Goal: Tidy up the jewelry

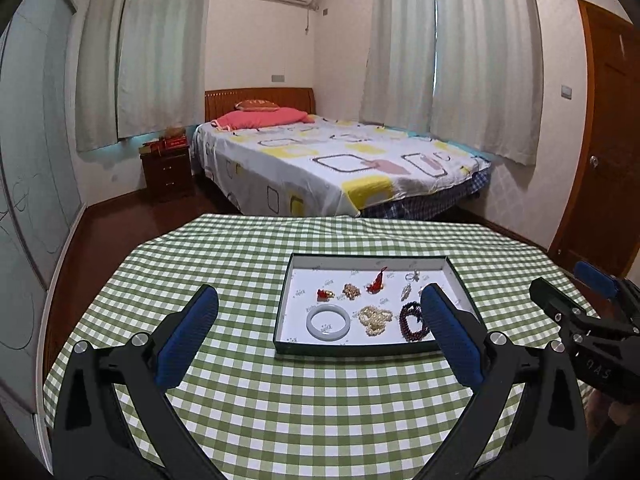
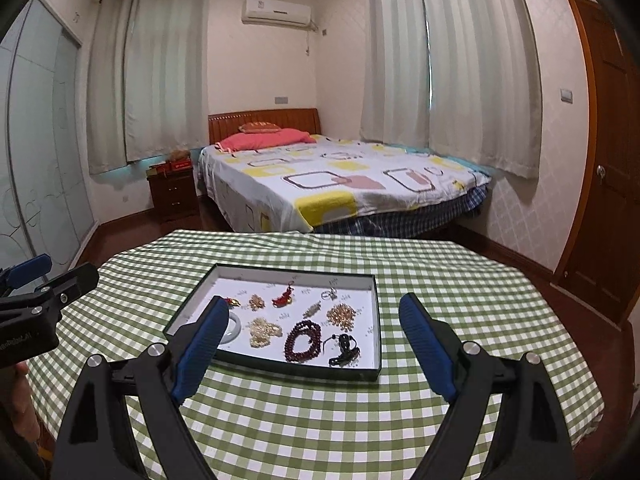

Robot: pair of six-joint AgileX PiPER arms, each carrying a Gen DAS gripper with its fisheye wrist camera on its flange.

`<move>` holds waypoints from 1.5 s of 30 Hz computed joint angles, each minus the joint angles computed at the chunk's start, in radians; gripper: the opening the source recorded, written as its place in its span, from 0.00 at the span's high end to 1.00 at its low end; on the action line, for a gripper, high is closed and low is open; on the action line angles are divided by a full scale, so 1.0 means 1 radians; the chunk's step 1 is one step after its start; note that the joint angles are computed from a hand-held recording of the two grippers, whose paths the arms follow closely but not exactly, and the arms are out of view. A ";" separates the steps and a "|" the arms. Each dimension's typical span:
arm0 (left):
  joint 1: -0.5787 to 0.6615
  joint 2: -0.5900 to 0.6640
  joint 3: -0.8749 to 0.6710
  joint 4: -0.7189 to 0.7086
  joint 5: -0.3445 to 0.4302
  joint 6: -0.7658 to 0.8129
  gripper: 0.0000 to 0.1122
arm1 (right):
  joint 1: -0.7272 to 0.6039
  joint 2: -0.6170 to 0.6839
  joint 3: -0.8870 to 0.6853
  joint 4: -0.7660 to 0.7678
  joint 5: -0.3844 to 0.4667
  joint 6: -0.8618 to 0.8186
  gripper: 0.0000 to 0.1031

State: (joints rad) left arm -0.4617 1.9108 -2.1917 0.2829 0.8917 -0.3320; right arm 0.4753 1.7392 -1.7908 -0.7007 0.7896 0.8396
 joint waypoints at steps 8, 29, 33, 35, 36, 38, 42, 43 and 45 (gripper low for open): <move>-0.006 -0.055 0.060 0.022 -0.033 -0.021 0.12 | 0.036 -0.027 0.014 -0.055 0.007 0.038 0.18; 0.002 -0.081 0.100 0.011 -0.046 -0.025 0.12 | 0.056 -0.031 0.018 -0.089 0.015 0.067 0.18; 0.000 -0.085 0.107 0.014 -0.049 -0.029 0.12 | 0.055 -0.032 0.018 -0.090 0.013 0.070 0.18; 0.000 -0.085 0.109 0.011 -0.049 -0.028 0.12 | 0.056 -0.031 0.017 -0.091 0.015 0.070 0.18; 0.000 -0.084 0.111 0.011 -0.049 -0.028 0.12 | 0.056 -0.027 0.012 -0.091 0.017 0.069 0.18; 0.000 -0.086 0.112 0.010 -0.048 -0.026 0.12 | 0.056 -0.026 0.011 -0.092 0.016 0.071 0.18; -0.001 -0.089 0.118 0.012 -0.053 -0.030 0.12 | 0.056 -0.023 0.005 -0.090 0.018 0.068 0.18; -0.001 -0.090 0.119 0.014 -0.055 -0.032 0.12 | 0.055 -0.021 0.002 -0.089 0.018 0.066 0.18; 0.000 -0.090 0.122 0.015 -0.056 -0.036 0.12 | 0.056 -0.023 0.005 -0.091 0.019 0.069 0.18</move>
State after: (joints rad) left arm -0.4621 1.8207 -2.0701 0.2977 0.8355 -0.3675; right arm 0.5314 1.7158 -1.7857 -0.7915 0.8082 0.9083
